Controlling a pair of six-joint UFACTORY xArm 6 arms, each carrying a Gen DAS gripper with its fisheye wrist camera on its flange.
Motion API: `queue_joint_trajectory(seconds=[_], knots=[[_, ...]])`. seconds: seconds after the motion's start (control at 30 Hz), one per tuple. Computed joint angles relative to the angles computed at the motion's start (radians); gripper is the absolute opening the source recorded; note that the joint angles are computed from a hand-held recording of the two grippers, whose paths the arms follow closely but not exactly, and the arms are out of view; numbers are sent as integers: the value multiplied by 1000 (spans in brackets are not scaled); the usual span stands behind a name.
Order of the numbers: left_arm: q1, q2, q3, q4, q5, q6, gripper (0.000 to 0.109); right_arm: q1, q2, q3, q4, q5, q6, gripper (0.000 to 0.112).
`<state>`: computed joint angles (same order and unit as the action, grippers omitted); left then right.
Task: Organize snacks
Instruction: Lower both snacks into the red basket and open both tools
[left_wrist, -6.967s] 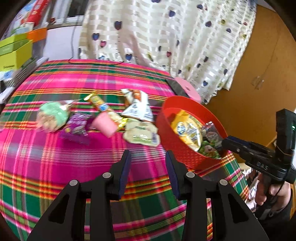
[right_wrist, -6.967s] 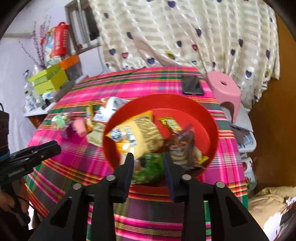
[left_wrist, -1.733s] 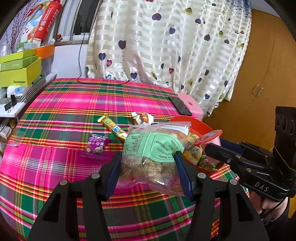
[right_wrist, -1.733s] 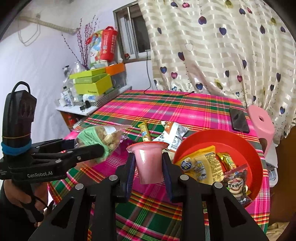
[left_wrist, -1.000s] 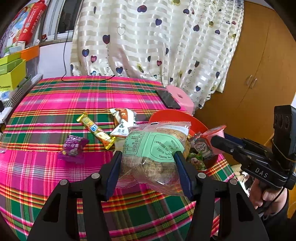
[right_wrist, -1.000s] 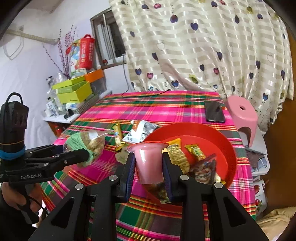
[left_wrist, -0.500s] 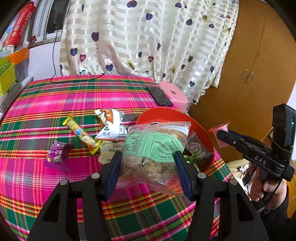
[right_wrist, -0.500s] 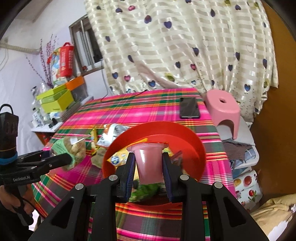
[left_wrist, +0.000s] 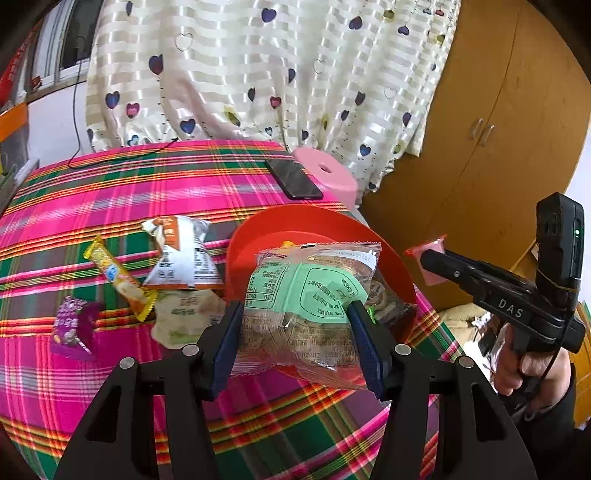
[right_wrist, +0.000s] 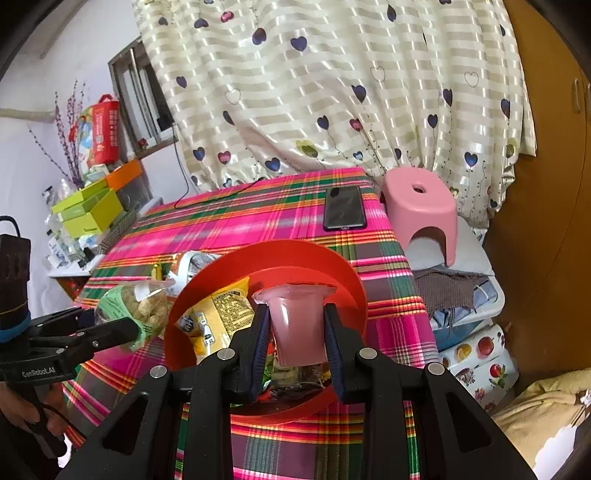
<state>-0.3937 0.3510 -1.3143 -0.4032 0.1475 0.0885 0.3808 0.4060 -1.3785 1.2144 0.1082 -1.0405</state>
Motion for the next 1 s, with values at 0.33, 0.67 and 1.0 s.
queue_joint_trajectory(seconds=[0.33, 0.67, 1.0], knots=[[-5, 65, -79, 7, 50, 1, 58, -21, 88, -58, -213, 12, 215, 26], [-7, 109, -135, 8, 80, 7, 58, -39, 150, -114, -329, 20, 339, 27], [-3, 151, -185, 6, 85, 18, 58, -39, 132, -107, -223, 24, 240, 29]])
